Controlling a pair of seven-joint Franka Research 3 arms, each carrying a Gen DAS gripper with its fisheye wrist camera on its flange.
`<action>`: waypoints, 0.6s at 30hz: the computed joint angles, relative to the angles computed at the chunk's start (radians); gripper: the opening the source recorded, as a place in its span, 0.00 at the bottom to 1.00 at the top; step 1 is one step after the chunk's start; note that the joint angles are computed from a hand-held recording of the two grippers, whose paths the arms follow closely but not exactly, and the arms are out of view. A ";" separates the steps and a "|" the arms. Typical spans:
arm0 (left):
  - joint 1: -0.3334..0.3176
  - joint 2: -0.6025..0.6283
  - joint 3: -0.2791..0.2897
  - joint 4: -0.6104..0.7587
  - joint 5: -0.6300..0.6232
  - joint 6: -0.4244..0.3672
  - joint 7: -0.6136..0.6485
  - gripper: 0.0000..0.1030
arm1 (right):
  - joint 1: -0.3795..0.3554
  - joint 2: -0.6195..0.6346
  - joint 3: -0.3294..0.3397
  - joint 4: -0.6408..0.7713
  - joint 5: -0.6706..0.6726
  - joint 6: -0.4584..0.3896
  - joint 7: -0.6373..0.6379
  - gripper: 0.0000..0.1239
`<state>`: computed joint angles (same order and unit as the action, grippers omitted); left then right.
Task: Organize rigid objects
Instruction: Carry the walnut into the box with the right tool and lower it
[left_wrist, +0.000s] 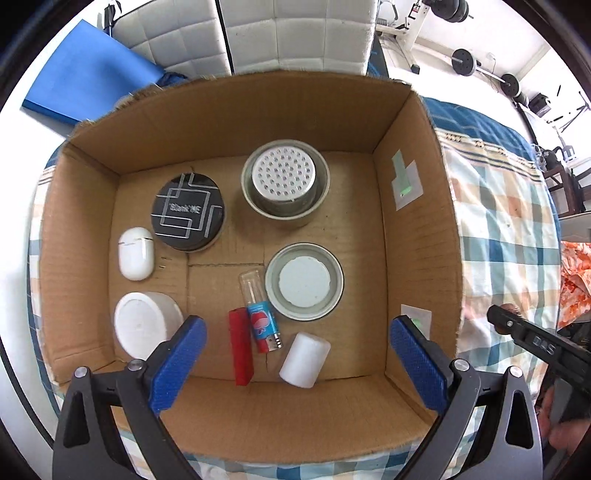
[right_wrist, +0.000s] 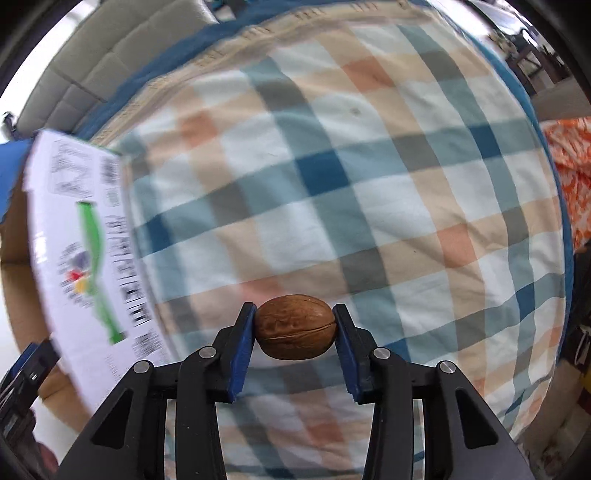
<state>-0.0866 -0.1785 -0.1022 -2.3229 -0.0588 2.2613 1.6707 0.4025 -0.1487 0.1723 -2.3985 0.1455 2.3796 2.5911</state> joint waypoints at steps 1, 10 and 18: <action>0.002 -0.015 0.007 0.000 -0.009 -0.008 0.014 0.99 | 0.005 -0.008 0.007 0.019 -0.015 -0.010 -0.002 0.35; 0.054 -0.113 0.070 0.031 -0.012 -0.032 0.067 0.99 | 0.066 0.078 0.048 0.299 -0.079 -0.036 -0.058 0.35; 0.129 -0.010 0.086 0.074 0.052 0.022 0.053 0.99 | 0.140 0.354 0.018 0.577 -0.050 -0.026 -0.126 0.35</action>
